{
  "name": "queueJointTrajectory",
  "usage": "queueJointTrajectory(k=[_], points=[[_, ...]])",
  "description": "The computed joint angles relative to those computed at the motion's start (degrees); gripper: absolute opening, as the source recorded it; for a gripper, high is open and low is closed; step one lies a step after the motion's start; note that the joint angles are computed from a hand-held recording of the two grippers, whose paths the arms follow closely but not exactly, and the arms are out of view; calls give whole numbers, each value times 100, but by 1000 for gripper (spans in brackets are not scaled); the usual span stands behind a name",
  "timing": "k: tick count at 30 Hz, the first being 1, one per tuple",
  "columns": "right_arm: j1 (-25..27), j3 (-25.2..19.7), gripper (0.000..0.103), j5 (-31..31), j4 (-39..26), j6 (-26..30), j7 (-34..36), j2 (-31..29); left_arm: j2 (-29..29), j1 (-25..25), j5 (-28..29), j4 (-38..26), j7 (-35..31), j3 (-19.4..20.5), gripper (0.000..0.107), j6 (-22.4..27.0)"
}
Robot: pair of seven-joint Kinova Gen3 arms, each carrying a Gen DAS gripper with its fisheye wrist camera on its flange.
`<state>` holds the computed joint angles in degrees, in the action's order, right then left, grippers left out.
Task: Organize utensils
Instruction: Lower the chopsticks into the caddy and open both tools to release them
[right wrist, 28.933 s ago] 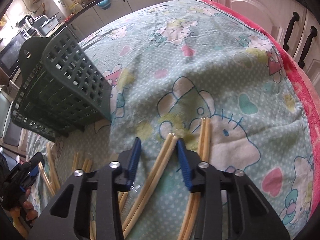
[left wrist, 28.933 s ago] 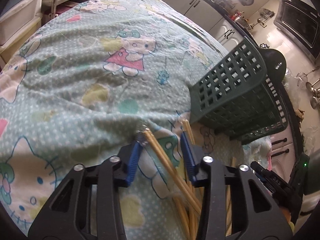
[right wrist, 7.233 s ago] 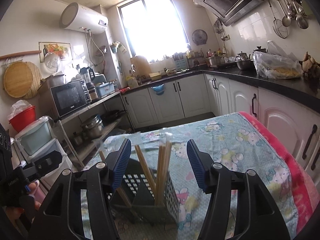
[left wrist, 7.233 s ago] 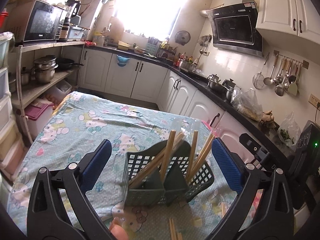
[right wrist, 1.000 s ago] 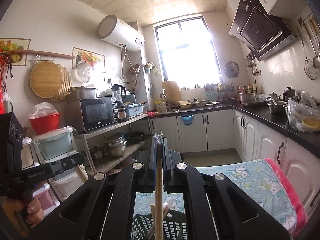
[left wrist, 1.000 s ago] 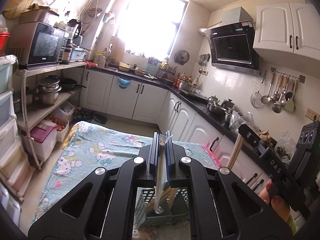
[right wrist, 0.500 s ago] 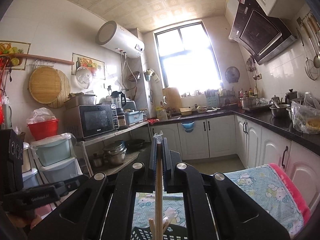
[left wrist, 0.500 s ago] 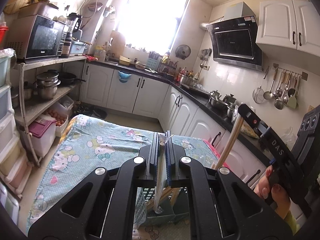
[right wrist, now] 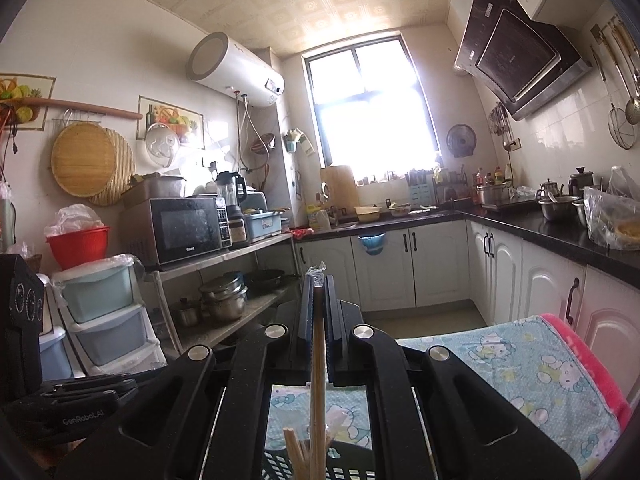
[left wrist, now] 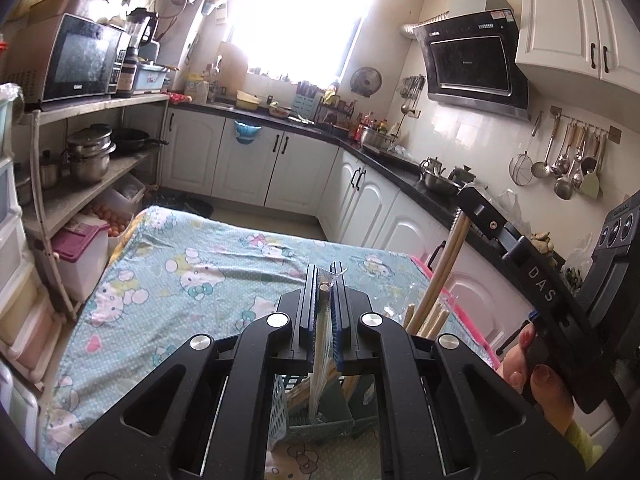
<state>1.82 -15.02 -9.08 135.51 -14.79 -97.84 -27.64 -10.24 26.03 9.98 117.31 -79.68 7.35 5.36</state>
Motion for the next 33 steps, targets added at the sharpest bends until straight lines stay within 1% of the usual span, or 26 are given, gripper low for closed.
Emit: queueJointTrajectory(k=[1,4,5,8,11,12,13,14,15,16,18,20,21,25,26,28,31,33], points=[[-9,5,5,0,12,-19,-1,30,26,6,1,-2,1,-3,3,9],[38,-53,5,-56,71,-77,9,116,101,241,98,19,-106,-218,3,3],[75,-93,5,-93,105,-120,14,142,120,245,116,19,-118,-217,3,2],[50,-84,5,-155,164,-186,9,200,180,505,287,30,-287,-477,3,1],[-16,-31,6,-189,193,-181,-12,219,208,618,448,46,-430,-599,3,18],[-21,-18,6,-191,194,-168,-9,224,210,574,469,46,-443,-561,3,26],[3,-33,8,-211,196,-134,-4,214,212,555,497,54,-465,-548,4,25],[14,-33,18,-220,197,-116,-3,209,217,529,519,59,-477,-530,4,36],[27,-32,24,-233,208,-115,-9,205,217,486,532,61,-476,-490,4,51],[20,-16,34,-248,241,-136,-32,187,220,474,550,62,-499,-484,4,71],[-36,56,35,-233,303,-132,-74,135,223,370,549,62,-491,-385,8,106],[23,45,36,-234,320,-10,-78,68,214,374,601,84,-526,-390,14,125],[14,80,36,-219,336,44,-98,32,207,403,646,99,-565,-423,15,126],[-87,265,42,-118,395,272,-228,-120,159,105,533,144,-401,-135,30,167],[-99,292,44,-89,407,335,-259,-164,142,92,522,166,-381,-121,32,173],[-69,296,48,-43,424,458,-315,-257,117,159,546,203,-398,-178,41,165],[-27,310,50,33,442,634,-394,-377,44,-5,443,273,-257,-4,47,143],[-29,353,51,77,438,808,-461,-462,7,-26,404,311,-175,26,53,132]])
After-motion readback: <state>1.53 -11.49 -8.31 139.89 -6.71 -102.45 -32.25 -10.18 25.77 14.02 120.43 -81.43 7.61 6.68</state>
